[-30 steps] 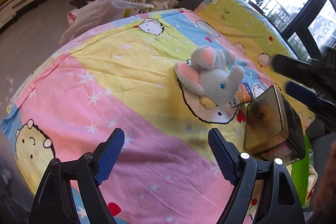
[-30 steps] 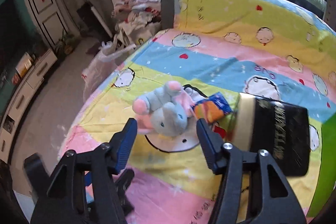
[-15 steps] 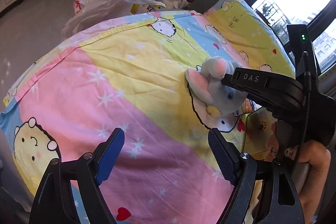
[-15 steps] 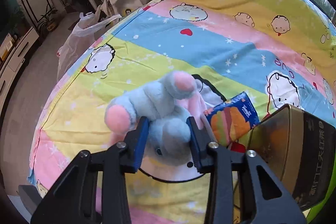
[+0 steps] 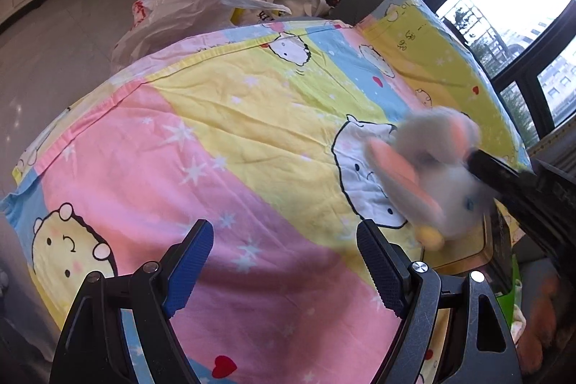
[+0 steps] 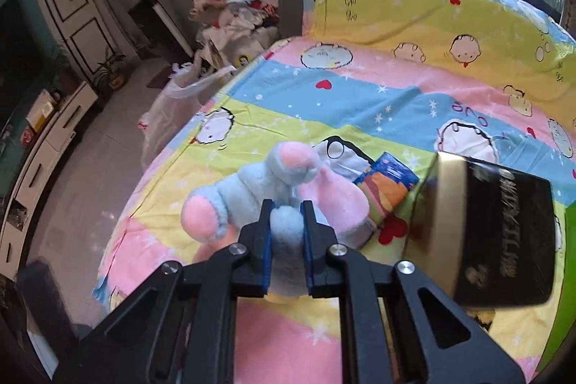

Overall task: Organize soft objects
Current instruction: 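Close the right gripper on the elephant plush and lift it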

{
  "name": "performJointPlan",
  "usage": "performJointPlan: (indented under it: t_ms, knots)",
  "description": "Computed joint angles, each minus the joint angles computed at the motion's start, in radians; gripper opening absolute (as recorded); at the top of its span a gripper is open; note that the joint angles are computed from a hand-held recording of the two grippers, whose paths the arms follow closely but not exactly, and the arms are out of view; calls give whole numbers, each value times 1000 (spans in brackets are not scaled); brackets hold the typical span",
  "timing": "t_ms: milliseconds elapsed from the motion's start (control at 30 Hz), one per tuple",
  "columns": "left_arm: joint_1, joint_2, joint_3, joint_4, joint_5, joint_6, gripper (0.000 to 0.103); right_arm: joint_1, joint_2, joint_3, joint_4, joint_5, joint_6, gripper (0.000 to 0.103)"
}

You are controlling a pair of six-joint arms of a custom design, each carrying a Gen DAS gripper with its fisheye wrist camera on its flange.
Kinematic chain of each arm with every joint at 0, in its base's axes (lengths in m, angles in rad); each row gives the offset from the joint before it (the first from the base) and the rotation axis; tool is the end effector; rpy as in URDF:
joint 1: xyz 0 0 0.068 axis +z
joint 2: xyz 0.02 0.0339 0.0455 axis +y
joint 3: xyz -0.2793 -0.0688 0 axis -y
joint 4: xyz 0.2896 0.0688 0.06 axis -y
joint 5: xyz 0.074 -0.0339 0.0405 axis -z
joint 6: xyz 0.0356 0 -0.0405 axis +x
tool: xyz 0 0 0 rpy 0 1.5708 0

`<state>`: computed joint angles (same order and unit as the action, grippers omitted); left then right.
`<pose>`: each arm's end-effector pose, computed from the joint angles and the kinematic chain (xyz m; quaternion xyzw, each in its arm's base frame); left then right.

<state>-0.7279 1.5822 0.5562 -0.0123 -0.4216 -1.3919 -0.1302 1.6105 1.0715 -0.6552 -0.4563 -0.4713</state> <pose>0.2177 -0.1745 0.0845 -0.3595 0.8739 -0.1257 0.3019 0.3485 -0.0298 0.1969 -0.2041 0.9358 0.1582 0.2400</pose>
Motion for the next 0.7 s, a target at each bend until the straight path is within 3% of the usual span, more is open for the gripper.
performJointPlan:
  t_ms: [267, 433, 600, 633, 700]
  knots:
    - [-32, 22, 46, -32, -8, 21, 82, -327, -164, -98, -189, -103, -306, 14]
    - [-71, 70, 114, -43, 4, 75, 82, -495, -145, -144, -154, -97, -356, 14]
    - [-110, 113, 165, 34, 80, 170, 82, -564, -27, -106, -123, -78, -337, 19]
    - [-116, 123, 177, 42, 95, 182, 82, -575, 2, -82, -142, -85, -329, 24]
    - [-134, 140, 201, 63, 128, 218, 82, -608, 53, -27, -192, -137, -325, 54]
